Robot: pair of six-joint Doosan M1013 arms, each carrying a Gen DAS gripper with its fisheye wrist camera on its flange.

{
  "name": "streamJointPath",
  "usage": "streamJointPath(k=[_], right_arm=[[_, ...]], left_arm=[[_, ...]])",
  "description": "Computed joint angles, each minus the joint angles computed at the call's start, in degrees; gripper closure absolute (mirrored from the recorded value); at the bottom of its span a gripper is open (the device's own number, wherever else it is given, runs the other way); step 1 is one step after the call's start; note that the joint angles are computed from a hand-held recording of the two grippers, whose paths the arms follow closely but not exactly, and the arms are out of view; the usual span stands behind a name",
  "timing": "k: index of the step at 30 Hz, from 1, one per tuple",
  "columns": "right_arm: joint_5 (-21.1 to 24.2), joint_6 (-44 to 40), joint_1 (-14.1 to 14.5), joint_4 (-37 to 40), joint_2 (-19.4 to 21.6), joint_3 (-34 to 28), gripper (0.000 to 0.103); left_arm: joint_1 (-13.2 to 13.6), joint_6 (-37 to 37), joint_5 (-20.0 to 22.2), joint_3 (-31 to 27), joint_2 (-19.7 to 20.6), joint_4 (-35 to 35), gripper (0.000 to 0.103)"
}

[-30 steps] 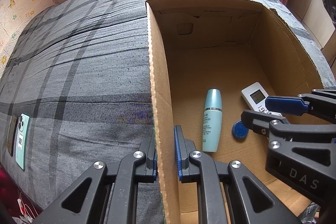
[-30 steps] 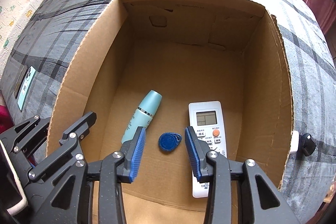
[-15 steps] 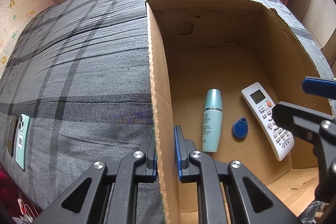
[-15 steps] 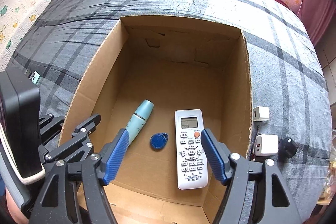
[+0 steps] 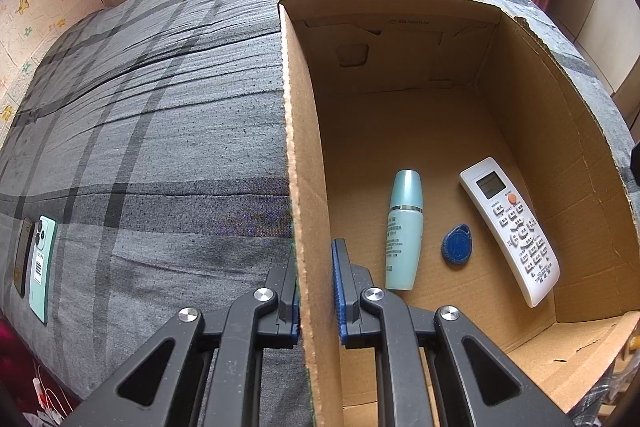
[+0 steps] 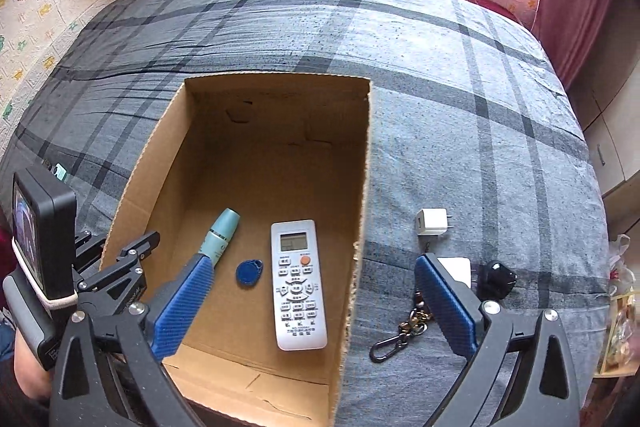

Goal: Organize rigid objects
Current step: 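Move the open right gripper out to the black round adapter, then close the right gripper on the black round adapter and lift it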

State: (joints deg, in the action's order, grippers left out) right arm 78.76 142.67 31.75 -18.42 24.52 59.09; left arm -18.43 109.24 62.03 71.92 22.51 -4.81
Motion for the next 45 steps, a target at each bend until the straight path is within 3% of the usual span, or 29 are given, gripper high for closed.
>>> streamJointPath(k=[22,37,45], right_arm=[[2.2,11.7,-5.4,-2.7,-9.4,15.1,0.001],[-0.2,16.7,-10.2,4.1,-10.6,23.3,0.002],[-0.9,16.4,-11.5,6.5,-10.2,24.8,0.015]], left_arm=[[-0.1,0.0,0.0,0.0,0.0,0.1,0.089],[-0.2,0.2,-0.3,0.3,-0.1,0.6,0.089],[-0.3,0.2,-0.1,0.1,-0.1,0.9,0.089]])
